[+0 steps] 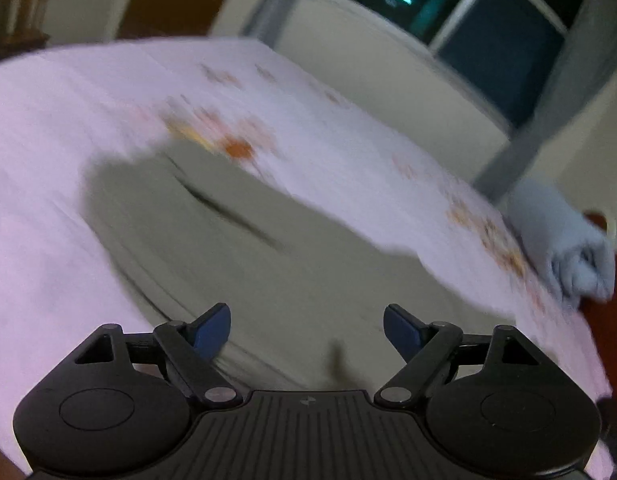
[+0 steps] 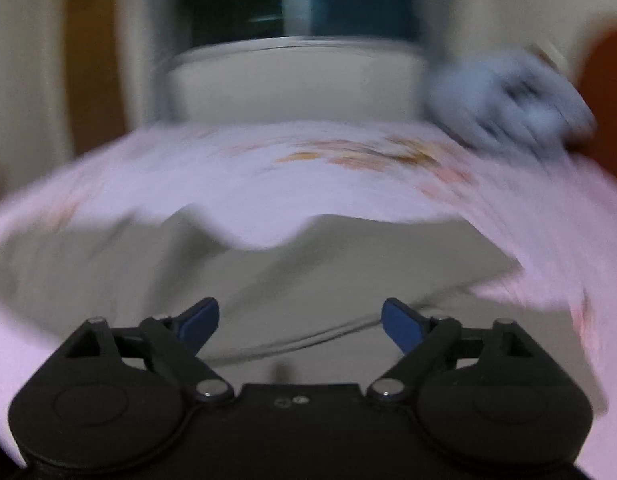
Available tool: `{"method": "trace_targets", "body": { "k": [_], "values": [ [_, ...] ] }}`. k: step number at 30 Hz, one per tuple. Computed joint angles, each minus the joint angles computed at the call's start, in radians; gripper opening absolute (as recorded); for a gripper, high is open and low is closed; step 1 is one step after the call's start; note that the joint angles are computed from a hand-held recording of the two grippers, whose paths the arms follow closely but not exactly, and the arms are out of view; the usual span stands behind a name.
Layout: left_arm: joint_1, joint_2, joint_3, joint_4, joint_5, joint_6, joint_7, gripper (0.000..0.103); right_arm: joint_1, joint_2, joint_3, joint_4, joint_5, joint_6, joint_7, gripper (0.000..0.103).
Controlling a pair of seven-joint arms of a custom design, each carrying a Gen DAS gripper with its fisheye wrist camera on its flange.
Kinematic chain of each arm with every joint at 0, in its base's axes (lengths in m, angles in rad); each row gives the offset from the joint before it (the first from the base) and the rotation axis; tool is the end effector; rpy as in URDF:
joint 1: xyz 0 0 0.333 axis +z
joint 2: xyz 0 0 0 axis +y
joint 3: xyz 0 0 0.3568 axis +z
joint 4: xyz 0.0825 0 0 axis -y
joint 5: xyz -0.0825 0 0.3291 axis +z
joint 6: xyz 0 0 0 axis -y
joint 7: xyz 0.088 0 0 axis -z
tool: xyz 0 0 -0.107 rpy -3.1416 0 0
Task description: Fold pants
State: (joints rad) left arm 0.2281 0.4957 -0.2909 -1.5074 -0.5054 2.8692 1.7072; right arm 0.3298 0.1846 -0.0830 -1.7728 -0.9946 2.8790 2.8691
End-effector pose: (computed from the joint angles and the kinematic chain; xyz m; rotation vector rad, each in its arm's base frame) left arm 0.7089 0.0354 0.5429 -2.0771 1.4889 -1.2465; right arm 0.5794 0.2006 0.6018 -1.4023 1.6957 -0.8322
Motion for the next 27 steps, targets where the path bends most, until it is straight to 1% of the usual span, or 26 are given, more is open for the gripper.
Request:
{"method": "trace_targets", "body": {
  "k": [1,2,4,6,7,9,10,11,12,13,14,16,17,18,19,21,23,24,26,27],
  "values": [
    [-0.025,0.002,0.005,-0.007,0.013,0.006,-0.013,0.083,-0.023,-0.001,-0.014,-0.008,0.029,0.035,0.043,0.085],
    [-0.054,0.001,0.012,-0.022,0.032,0.041,-0.017,0.083,-0.040,0.000,-0.027,-0.010,0.056,0.052,0.076,0.085],
    [-0.084,0.011,0.010,-0.023,0.069,0.073,-0.015,0.083,-0.068,-0.001,-0.051,-0.023,0.104,0.083,0.136,0.085],
    [-0.121,0.032,0.041,0.014,0.121,0.047,-0.059,0.083,-0.094,0.012,-0.070,-0.019,0.162,0.100,0.173,0.085],
    [-0.127,0.047,0.046,0.038,0.138,0.030,-0.075,0.083,-0.098,0.011,-0.086,-0.030,0.168,0.118,0.203,0.085],
    [-0.144,0.065,0.072,0.067,0.168,0.019,-0.125,0.083,-0.111,0.033,-0.123,-0.040,0.197,0.178,0.269,0.085],
    [-0.147,0.060,0.071,0.058,0.176,0.022,-0.140,0.083,-0.132,0.049,-0.122,-0.042,0.249,0.206,0.263,0.085],
    [-0.149,0.069,0.076,0.071,0.191,0.005,-0.154,0.083,-0.154,0.065,-0.106,-0.043,0.315,0.223,0.242,0.085],
    [-0.155,0.069,0.081,0.068,0.207,0.001,-0.163,0.083,-0.205,0.085,-0.061,-0.045,0.406,0.247,0.195,0.085],
    [-0.165,0.074,0.087,0.067,0.226,0.004,-0.172,0.083,-0.228,0.099,-0.038,-0.049,0.457,0.267,0.175,0.081],
    [-0.166,0.076,0.087,0.060,0.240,0.016,-0.171,0.083,-0.271,0.123,0.007,-0.043,0.511,0.289,0.137,0.071],
    [-0.170,0.074,0.088,0.043,0.269,0.037,-0.166,0.083,-0.362,0.155,0.110,-0.030,0.595,0.299,0.060,0.059],
    [-0.171,0.073,0.088,0.038,0.281,0.043,-0.165,0.083,-0.384,0.169,0.138,-0.022,0.622,0.300,0.037,0.054],
    [-0.172,0.073,0.089,0.036,0.291,0.046,-0.165,0.083,-0.400,0.184,0.159,-0.013,0.643,0.309,0.016,0.051],
    [-0.171,0.074,0.088,0.036,0.298,0.049,-0.168,0.083,-0.417,0.197,0.184,0.007,0.664,0.301,-0.008,0.048],
    [-0.168,0.075,0.085,0.037,0.304,0.049,-0.177,0.083,-0.433,0.215,0.207,0.031,0.696,0.290,-0.045,0.040],
    [-0.163,0.080,0.078,0.044,0.301,0.051,-0.188,0.084,-0.449,0.227,0.230,0.047,0.734,0.275,-0.077,0.025],
    [-0.160,0.083,0.074,0.047,0.301,0.052,-0.190,0.084,-0.461,0.233,0.248,0.056,0.752,0.259,-0.098,0.022],
    [-0.161,0.082,0.077,0.044,0.304,0.060,-0.200,0.084,-0.467,0.235,0.257,0.063,0.781,0.240,-0.131,0.013],
    [-0.167,0.079,0.085,0.037,0.307,0.073,-0.212,0.084,-0.472,0.235,0.265,0.063,0.795,0.233,-0.150,0.011]
  ]
}}
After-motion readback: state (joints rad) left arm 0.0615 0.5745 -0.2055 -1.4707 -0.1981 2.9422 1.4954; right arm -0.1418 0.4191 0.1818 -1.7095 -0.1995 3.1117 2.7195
